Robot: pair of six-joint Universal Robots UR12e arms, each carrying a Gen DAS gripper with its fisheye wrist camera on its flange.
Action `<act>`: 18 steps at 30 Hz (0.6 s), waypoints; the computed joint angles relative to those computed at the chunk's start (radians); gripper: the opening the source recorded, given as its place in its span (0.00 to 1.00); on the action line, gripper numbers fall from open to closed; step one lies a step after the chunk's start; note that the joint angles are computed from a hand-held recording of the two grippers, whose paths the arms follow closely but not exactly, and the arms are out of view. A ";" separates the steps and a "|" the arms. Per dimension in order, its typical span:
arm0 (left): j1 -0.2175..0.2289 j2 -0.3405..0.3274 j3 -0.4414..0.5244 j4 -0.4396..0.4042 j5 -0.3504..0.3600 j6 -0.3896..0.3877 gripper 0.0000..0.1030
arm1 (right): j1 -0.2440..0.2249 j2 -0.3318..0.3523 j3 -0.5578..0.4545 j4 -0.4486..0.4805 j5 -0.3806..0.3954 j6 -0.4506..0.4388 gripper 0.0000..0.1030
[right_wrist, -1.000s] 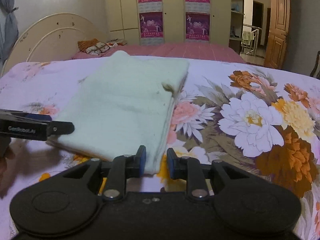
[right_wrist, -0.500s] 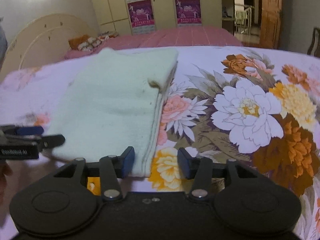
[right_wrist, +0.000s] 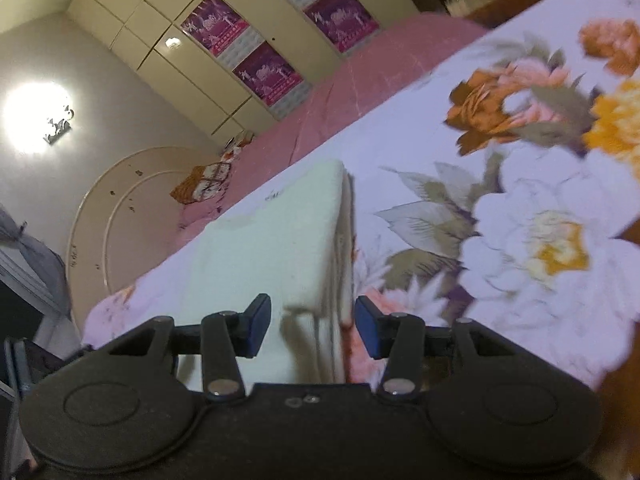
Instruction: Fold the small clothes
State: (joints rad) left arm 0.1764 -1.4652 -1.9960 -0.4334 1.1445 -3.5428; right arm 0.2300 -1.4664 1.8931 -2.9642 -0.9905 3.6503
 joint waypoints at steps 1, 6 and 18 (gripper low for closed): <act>-0.002 -0.005 0.002 -0.004 0.001 0.010 0.83 | -0.003 0.010 -0.008 0.014 0.022 -0.001 0.47; -0.002 -0.023 0.009 0.013 -0.023 0.038 0.82 | -0.008 0.040 -0.009 -0.007 0.064 0.012 0.46; -0.007 -0.065 0.055 0.003 -0.020 0.067 0.69 | 0.036 0.056 -0.061 0.051 -0.027 -0.143 0.44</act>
State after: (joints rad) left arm 0.1699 -1.5302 -1.9408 -0.4304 1.1248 -3.4757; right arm 0.2657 -1.4104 1.8318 -2.9136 -1.0178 3.5069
